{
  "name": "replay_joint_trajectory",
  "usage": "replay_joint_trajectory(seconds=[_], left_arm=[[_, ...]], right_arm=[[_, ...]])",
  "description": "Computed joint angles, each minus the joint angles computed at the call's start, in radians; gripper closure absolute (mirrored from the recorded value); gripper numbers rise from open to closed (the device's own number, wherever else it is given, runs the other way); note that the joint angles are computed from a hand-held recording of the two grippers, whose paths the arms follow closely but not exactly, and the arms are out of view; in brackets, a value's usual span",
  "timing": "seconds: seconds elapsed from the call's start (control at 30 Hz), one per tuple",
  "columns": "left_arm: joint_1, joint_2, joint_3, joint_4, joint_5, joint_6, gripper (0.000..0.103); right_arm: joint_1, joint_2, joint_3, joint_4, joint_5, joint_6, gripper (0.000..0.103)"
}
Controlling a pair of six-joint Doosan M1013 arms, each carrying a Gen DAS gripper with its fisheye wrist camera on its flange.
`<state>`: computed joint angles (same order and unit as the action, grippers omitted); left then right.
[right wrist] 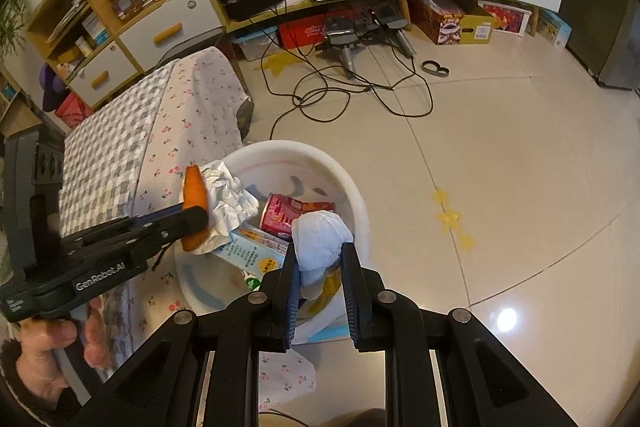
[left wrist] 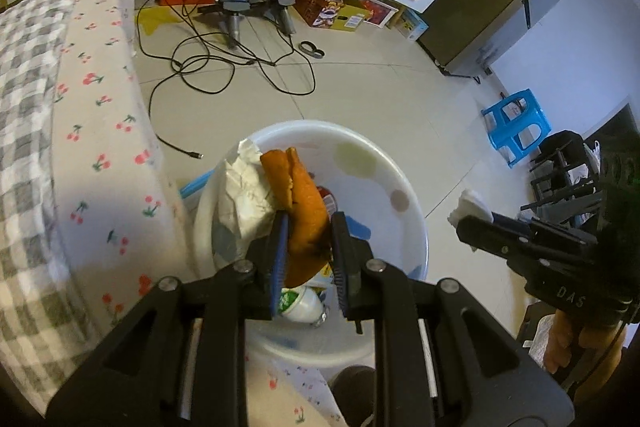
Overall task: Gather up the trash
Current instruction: 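Open both tools to drop the sweet potato and paper ball into the bucket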
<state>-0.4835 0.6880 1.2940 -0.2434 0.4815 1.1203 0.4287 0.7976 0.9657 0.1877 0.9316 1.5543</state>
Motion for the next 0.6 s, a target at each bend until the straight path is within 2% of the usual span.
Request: replay_joint_trajectory(seconds=[0.07,0.1,0.17,0.37,0.43,0.6], left_arm=[[0.004,0.000,-0.001,-0.033,0.000,0.022,0.065],[0.005,0.001,-0.003,-0.035,0.002,0.019,0.052],[0.003,-0.002,-0.005,0.001,-0.002,-0.024,0.038],[-0.011,-0.015,-0.006,0.182,0.041,-0.180,0.036],[-0.018,-0.022,-0.003,0.275,0.063,-0.255,0.028],[-0.024,-0.033,0.006,0.395,0.108,-0.350,0.023]], right_arm=[[-0.001,0.004,-0.005,-0.002,0.001,0.005,0.082],[-0.002,0.006,-0.007,-0.003,0.002,0.009,0.082],[-0.002,0.009,-0.012,-0.001,0.004,0.014,0.082],[0.000,0.014,-0.023,0.002,0.011,0.012,0.082],[0.002,0.015,-0.027,0.003,0.013,0.011,0.082],[0.006,0.018,-0.035,0.000,0.015,0.012,0.081]])
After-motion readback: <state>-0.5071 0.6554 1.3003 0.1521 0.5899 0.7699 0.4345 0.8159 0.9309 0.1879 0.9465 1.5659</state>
